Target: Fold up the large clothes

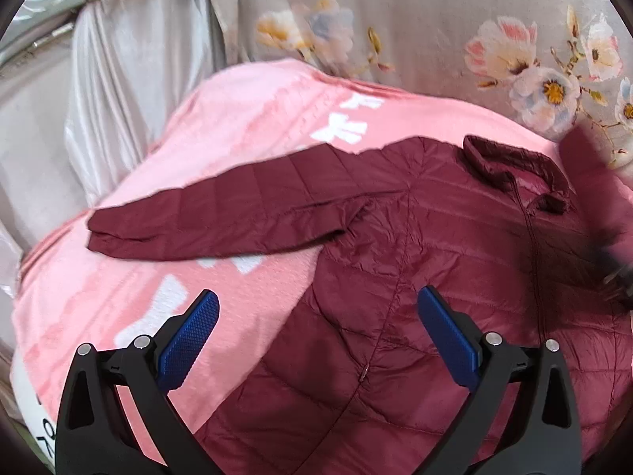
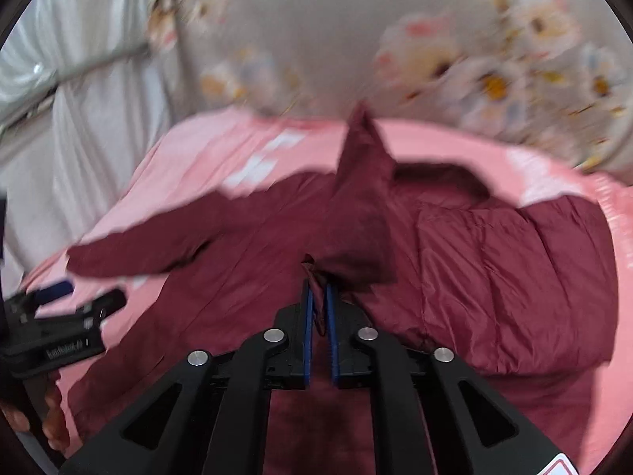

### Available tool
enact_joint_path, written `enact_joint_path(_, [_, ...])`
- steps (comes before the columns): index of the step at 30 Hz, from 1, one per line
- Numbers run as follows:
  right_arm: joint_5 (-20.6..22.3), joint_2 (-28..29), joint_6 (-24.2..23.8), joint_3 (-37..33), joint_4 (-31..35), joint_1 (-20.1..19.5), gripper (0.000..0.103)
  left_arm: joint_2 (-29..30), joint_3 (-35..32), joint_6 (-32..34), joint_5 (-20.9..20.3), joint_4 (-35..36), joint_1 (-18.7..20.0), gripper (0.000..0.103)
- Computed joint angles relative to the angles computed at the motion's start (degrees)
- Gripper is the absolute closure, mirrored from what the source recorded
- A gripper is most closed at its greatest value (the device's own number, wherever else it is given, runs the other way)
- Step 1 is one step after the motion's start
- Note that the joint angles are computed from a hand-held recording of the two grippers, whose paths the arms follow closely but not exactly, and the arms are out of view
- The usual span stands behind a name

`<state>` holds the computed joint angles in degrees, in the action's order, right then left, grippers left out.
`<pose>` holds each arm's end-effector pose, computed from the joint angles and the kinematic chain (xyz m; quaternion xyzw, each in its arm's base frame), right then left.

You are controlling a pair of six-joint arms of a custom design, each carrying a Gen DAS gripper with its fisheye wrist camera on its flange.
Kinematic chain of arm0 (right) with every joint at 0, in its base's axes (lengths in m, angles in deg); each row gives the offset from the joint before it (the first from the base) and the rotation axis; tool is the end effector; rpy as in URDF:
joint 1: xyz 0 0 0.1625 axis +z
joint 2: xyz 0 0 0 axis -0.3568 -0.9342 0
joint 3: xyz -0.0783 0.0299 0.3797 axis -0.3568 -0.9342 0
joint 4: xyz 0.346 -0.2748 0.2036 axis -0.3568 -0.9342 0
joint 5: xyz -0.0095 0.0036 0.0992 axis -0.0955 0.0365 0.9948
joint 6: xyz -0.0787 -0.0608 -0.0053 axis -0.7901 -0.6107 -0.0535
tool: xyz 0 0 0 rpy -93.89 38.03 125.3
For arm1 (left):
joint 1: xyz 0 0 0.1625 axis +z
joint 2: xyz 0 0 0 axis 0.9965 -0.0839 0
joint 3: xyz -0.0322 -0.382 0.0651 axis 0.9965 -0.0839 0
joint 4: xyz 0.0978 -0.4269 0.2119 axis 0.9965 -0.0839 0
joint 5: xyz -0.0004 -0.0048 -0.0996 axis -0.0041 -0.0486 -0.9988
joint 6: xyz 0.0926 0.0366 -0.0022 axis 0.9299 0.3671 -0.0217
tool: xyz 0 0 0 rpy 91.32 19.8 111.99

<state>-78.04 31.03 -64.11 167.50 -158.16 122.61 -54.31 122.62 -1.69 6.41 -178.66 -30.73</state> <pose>0.2478 -0.7035 0.1190 0.2742 -0.8747 0.3356 0.2171 -0.1799 -0.6420 0.2103 0.0016 0.8106 -0.4036 0.4244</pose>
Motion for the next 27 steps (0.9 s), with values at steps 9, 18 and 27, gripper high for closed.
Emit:
enact_joint_path(9, [0.49, -4.64, 6.51, 9.09, -4.95, -1.35, 0.053, 0.85, -4.17, -1.5, -21.22, 2.65, 4.97, 0.005])
enact_joint_path(18, [3.35, -16.57, 30.44, 14.51, -8.13, -13.61, 0.052, 7.16, -10.2, -10.43, -32.79, 5.17, 8.05, 0.028])
enact_joint_path(27, [11.58, -14.0, 42.28, 6.21, -1.9, -19.44, 0.082, 11.47, -16.87, -1.4, -26.6, 1.82, 6.09, 0.1])
